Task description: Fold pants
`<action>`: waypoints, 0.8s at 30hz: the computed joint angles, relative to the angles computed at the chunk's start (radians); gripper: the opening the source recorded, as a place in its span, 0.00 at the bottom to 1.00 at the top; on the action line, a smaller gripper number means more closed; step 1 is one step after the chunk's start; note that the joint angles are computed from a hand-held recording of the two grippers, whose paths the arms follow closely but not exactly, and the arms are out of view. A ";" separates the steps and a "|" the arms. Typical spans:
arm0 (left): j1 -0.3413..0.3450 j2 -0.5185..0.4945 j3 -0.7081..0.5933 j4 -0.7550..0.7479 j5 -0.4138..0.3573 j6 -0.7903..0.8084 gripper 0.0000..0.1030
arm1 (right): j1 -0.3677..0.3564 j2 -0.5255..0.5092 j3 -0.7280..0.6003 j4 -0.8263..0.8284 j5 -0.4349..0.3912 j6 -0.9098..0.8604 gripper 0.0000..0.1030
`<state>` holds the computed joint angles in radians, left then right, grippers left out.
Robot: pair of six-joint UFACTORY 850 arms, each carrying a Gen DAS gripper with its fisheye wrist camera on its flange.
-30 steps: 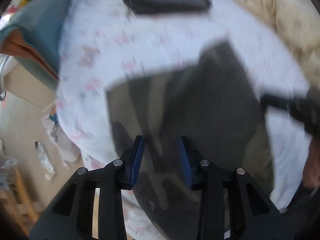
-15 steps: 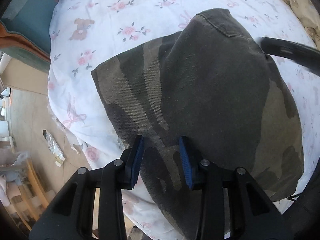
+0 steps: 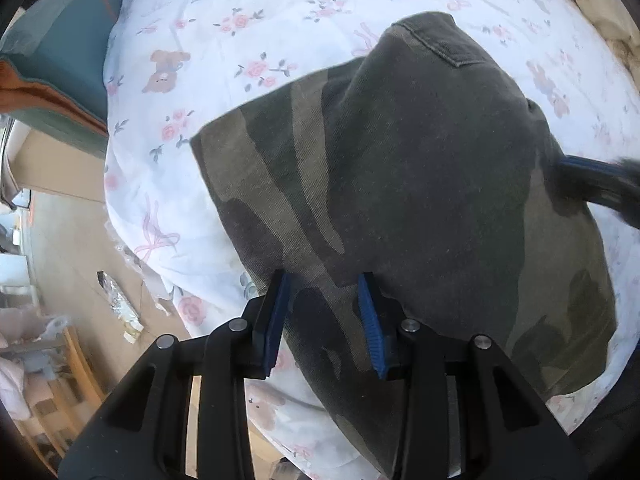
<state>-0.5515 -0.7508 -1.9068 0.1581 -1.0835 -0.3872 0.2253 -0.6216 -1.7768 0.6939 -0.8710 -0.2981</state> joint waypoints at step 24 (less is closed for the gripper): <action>0.081 0.214 0.207 0.139 0.341 -0.366 0.78 | -0.046 0.275 0.457 0.447 0.032 -0.261 0.23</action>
